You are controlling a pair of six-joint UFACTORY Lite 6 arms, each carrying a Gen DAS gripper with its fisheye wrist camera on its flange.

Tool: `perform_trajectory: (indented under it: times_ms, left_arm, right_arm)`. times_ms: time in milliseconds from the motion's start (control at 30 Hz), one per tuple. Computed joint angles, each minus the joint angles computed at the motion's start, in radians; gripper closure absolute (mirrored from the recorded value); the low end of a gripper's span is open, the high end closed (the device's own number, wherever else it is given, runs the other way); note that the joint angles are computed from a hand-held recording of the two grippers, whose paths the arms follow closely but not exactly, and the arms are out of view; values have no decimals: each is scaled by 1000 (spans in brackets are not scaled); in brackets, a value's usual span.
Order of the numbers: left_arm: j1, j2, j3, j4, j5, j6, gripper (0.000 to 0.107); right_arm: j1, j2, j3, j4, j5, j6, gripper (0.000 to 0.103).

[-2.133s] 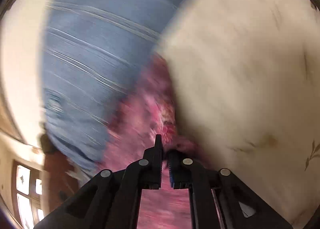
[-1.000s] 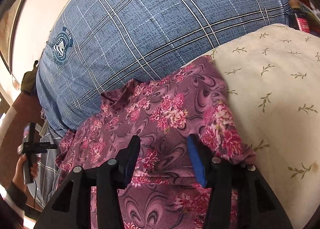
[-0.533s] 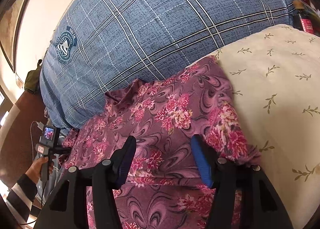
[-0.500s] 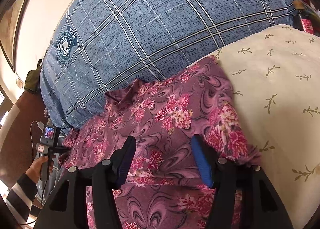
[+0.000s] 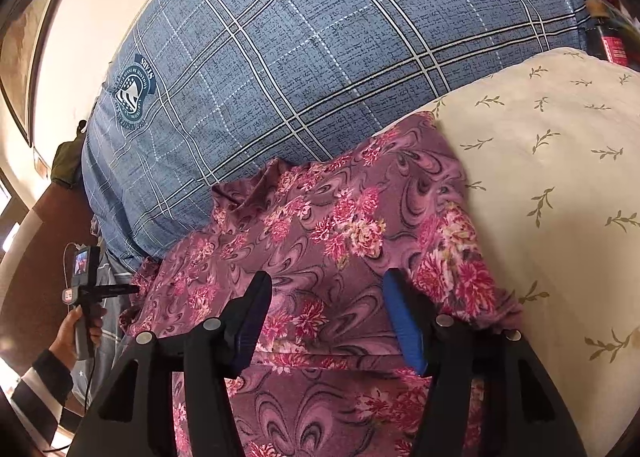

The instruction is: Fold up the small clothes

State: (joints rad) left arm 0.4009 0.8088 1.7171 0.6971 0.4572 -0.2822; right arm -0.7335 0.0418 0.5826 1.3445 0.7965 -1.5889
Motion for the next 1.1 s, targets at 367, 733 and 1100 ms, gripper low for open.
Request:
perform_trajectory:
  times_ms: [367, 733, 1100]
  left_arm:
    - [17, 454, 668, -274, 225, 146, 94]
    - [121, -32, 211, -764, 125, 526, 97]
    - [-142, -597, -384, -901, 63, 504, 97]
  right_arm:
    - [-7, 8, 3, 5, 20, -10, 40]
    - [-18, 21, 6, 12, 37, -26, 40]
    - [-34, 26, 7, 14, 56, -35, 40]
